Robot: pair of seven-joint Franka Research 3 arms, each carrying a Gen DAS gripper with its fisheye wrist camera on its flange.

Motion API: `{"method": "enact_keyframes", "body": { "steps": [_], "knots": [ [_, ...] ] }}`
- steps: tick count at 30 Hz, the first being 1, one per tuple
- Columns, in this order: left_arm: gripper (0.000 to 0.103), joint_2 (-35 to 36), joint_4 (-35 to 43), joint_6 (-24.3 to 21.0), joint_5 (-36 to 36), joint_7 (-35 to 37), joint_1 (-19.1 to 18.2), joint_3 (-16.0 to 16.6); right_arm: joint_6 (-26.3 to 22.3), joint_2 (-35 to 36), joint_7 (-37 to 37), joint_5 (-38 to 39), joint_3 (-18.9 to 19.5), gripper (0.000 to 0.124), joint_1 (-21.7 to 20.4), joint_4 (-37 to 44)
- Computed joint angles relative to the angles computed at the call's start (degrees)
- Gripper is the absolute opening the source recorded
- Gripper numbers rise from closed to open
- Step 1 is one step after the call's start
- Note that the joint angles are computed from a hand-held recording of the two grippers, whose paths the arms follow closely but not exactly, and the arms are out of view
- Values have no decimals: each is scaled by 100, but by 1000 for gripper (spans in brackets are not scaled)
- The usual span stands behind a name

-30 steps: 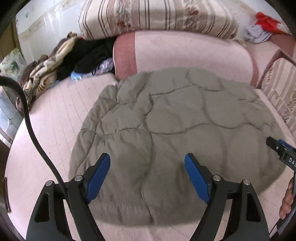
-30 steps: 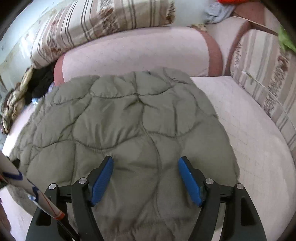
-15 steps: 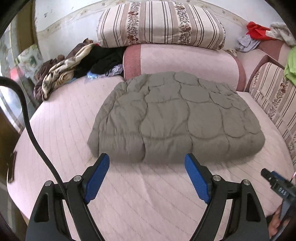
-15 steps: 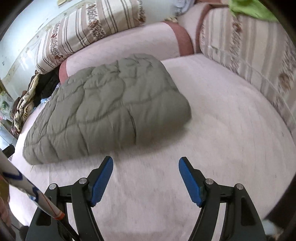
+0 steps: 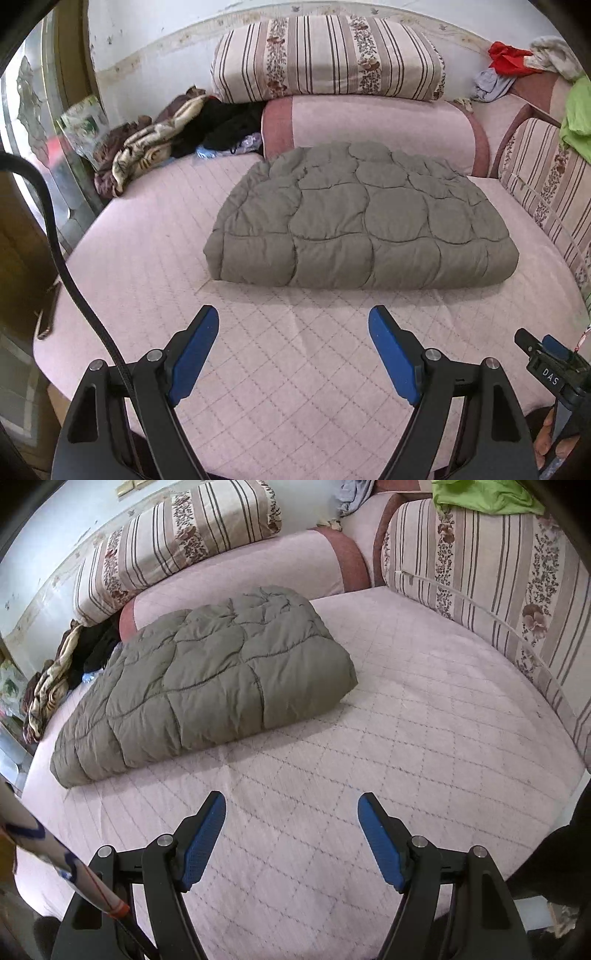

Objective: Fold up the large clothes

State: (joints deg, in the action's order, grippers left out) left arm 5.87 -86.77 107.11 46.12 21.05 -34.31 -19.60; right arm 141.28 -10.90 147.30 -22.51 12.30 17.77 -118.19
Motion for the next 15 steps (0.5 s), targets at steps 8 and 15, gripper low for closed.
{"method": "enact_keyframes", "body": {
  "steps": [8, 15],
  "knots": [
    [83, -96, -111, -28, -152, 83, -46, -76, -238, -158, 149, -358, 137, 78, 32, -37],
    [83, -126, -125, -33, -225, 126, -95, -135, -323, -172, 162, -530, 221, 78, 69, 14]
  ]
}}
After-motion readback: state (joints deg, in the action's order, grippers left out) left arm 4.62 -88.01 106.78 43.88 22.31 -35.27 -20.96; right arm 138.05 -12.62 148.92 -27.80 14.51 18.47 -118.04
